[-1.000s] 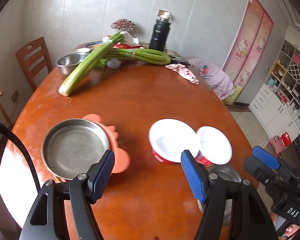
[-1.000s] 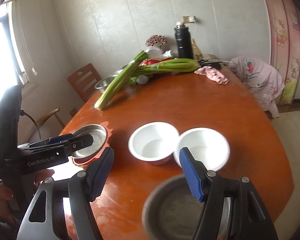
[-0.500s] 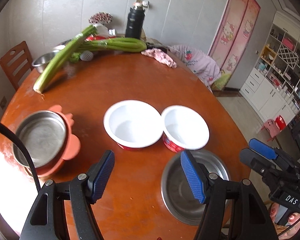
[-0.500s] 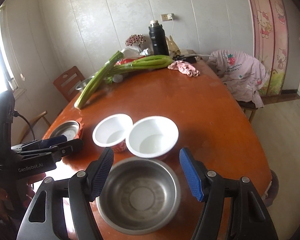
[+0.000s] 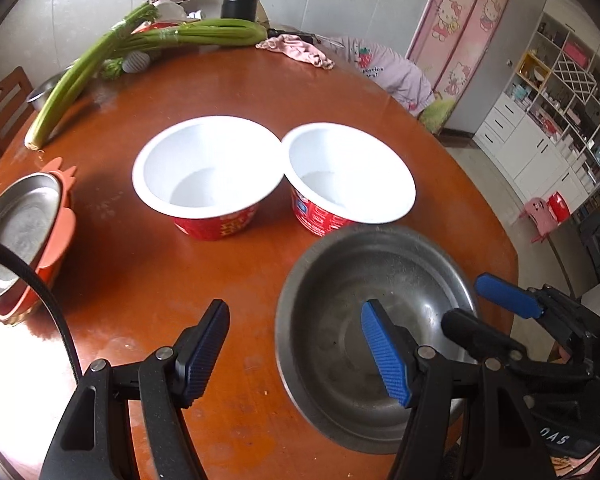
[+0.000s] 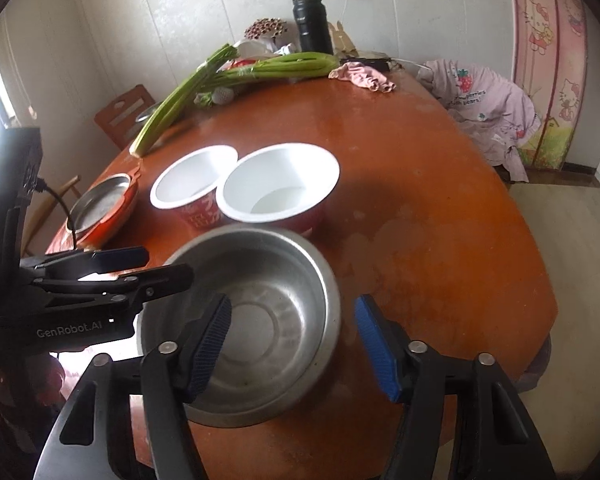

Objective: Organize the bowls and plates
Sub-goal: 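Move the left gripper to the large steel bowl's rim and grasp it, then lift the steel bowl with the left gripper and carry it beside the white bowls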

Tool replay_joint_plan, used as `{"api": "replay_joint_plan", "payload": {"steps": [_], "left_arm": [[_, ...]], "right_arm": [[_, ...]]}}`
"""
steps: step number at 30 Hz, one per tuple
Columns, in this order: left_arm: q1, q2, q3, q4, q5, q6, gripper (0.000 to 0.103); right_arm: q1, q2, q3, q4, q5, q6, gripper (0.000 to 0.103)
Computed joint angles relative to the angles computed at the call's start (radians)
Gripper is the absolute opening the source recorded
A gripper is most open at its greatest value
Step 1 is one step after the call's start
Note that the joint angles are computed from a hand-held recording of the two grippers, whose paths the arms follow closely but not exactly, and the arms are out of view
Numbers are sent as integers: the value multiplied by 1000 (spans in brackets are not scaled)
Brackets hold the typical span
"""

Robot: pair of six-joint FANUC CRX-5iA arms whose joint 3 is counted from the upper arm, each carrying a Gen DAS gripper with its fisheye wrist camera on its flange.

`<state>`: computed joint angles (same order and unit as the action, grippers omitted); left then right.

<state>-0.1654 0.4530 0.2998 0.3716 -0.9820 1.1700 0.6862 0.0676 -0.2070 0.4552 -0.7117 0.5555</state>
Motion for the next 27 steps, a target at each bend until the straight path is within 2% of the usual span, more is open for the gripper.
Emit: {"api": "replay_joint_plan", "payload": {"steps": [5,9,20,27], "left_arm": [[-3,23,5,31,-14,-20,66],[-10,39,13,49,-29,-38,54],[-4,37,12,48,-28,-29,49],[28,-9,-41,65,-11,-29,49]], "right_arm": [[-1,8,-9,1,9,6,55],[-5,11,-6,-21,14,23,53],[1,22,12,-35,-4,36,50],[19,19,31,-42,2,69,51]]}}
